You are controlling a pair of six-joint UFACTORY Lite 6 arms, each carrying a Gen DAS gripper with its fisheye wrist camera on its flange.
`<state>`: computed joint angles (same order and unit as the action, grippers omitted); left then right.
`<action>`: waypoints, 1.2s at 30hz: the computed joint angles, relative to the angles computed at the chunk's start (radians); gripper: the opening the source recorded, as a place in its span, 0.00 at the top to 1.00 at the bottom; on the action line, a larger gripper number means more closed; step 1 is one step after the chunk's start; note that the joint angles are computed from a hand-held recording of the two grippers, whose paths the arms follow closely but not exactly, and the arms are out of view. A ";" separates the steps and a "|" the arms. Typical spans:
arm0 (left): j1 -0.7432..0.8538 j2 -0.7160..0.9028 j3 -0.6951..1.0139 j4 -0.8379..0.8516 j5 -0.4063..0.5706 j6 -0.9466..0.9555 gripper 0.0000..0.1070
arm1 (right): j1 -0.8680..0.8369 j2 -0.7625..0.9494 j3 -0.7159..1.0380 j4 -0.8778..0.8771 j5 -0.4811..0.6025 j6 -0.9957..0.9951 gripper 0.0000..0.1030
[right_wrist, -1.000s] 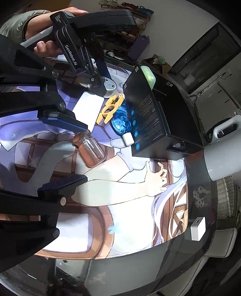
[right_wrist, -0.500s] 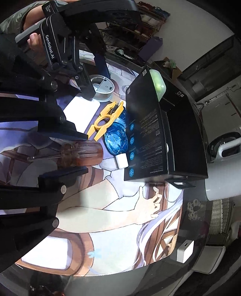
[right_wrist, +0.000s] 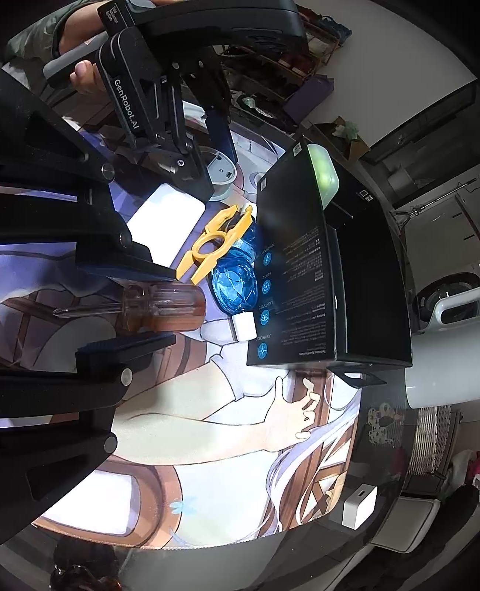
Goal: Organize rigid objects
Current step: 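Lift the screwdriver with right tool while left tool lifts the white container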
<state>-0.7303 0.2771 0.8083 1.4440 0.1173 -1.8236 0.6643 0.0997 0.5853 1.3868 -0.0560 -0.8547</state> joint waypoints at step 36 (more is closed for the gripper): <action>-0.122 -0.385 -0.233 0.628 0.236 -0.649 0.55 | 0.215 -0.287 -0.124 -0.065 -0.255 0.201 0.74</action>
